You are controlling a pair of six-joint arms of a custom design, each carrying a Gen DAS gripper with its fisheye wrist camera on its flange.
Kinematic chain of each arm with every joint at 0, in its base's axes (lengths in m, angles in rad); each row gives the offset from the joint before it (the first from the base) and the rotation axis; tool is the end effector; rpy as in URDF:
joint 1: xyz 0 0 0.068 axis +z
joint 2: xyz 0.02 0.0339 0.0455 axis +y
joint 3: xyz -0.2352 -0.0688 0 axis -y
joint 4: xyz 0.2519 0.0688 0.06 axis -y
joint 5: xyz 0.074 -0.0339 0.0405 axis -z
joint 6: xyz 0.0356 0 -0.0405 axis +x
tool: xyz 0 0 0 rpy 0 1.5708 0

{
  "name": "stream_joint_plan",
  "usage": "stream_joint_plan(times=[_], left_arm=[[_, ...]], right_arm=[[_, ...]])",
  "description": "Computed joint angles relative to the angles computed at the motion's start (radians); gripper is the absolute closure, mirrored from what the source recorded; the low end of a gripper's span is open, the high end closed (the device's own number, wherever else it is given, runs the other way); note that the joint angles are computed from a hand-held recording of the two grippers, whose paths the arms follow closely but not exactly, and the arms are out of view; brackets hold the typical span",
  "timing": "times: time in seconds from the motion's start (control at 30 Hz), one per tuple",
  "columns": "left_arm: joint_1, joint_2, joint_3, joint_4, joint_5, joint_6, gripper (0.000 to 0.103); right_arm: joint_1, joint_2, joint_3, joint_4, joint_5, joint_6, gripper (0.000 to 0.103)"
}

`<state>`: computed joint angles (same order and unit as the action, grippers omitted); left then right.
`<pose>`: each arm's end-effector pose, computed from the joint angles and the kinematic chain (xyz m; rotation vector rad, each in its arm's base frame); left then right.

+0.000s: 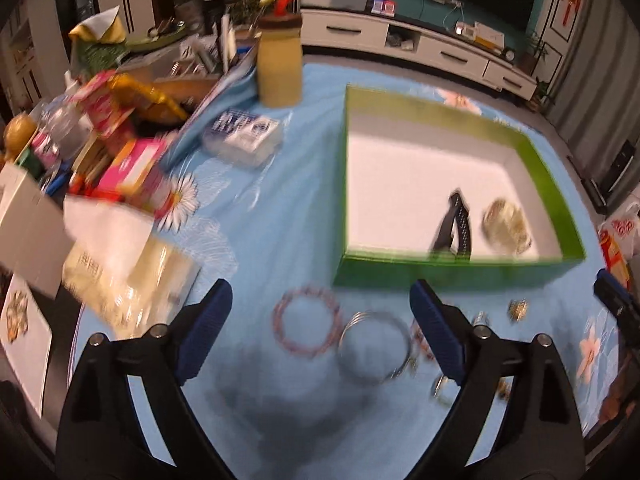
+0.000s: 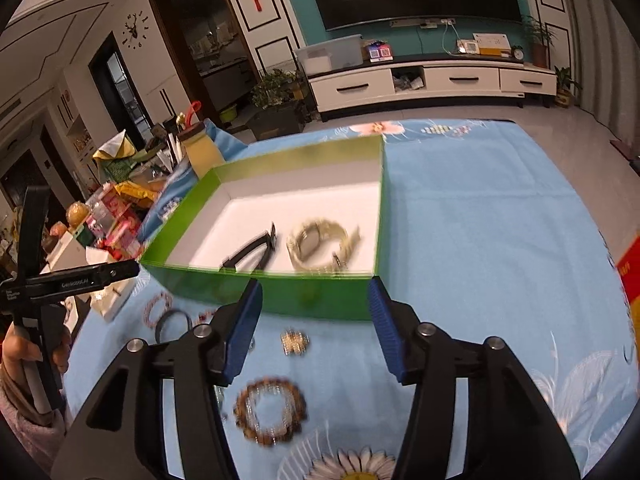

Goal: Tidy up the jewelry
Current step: 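Move both open tools back over the row of bracelets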

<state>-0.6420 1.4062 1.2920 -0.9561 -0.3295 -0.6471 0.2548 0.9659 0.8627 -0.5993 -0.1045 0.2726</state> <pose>0.2393 -0.1646 0.2819 -0.1148 2.5484 -0.0527 0.2182 0.0607 0.2700 -0.0353 2.2996 0.3940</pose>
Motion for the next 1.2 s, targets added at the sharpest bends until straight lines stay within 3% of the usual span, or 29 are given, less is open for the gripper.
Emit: stream_joint_plan(times=[0.43,0.77,1.2], left_arm=[[-0.101,-0.191,-0.218,-0.091,0.013,-0.118,0.011],[-0.154,-0.326,-0.339,-0.150,0.044,-0.175,0.011],[-0.224,-0.385,-0.389,-0.158,0.070,-0.250,0.011]], right_arm=[[0.098,-0.181,-0.114,-0.151,0.091,0.057,0.048],[0.236,-0.229,-0.140,-0.214,0.180,0.118,0.048],[0.380,-0.234,-0.152,-0.214,0.250,0.179,0.048]])
